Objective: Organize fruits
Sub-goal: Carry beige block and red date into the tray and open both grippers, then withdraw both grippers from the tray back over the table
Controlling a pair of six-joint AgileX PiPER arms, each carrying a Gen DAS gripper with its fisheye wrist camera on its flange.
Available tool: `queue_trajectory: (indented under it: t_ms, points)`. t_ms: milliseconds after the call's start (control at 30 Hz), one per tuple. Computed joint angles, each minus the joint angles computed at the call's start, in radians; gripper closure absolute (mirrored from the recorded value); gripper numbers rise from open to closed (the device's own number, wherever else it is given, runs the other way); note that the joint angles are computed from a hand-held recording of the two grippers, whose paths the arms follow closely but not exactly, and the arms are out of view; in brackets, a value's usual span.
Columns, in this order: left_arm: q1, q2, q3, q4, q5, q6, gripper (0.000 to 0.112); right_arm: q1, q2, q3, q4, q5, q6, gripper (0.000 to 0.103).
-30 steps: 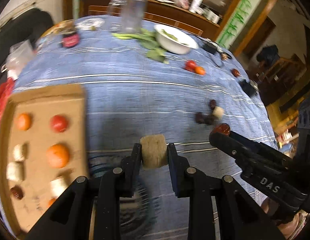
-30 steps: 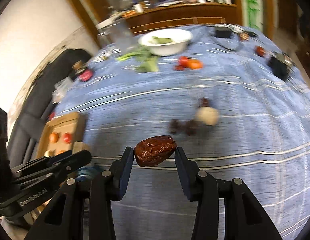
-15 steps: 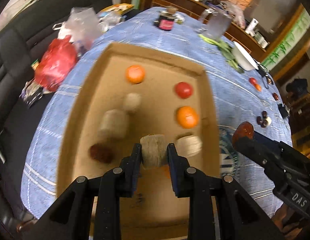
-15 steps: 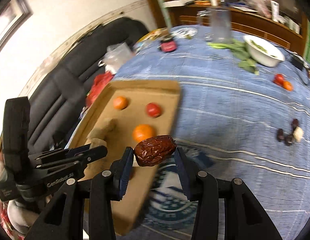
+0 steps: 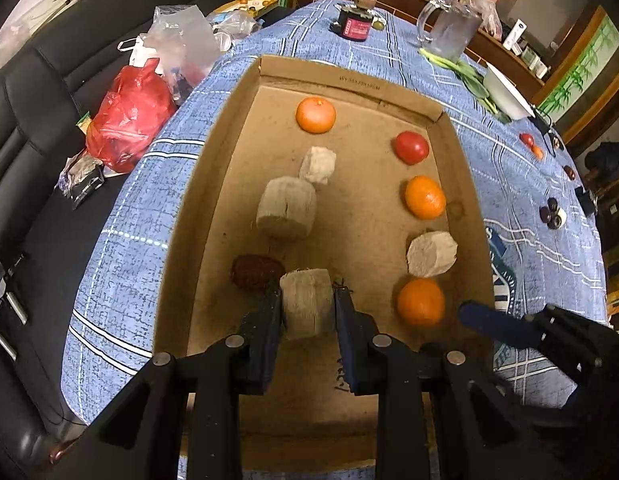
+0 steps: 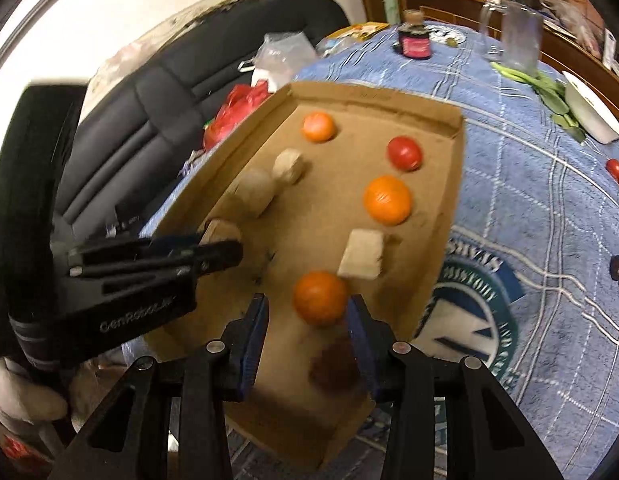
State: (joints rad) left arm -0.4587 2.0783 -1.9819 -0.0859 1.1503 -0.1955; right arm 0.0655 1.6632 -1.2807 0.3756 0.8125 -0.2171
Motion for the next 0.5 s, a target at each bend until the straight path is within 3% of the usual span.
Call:
queue_trajectory:
  t_ms: [500]
  points:
    - [-0.024,0.012,-0.014,0.059,0.01,-0.036,0.083,0.019,-0.005,0.035,-0.029,-0.013,0.031,0.062]
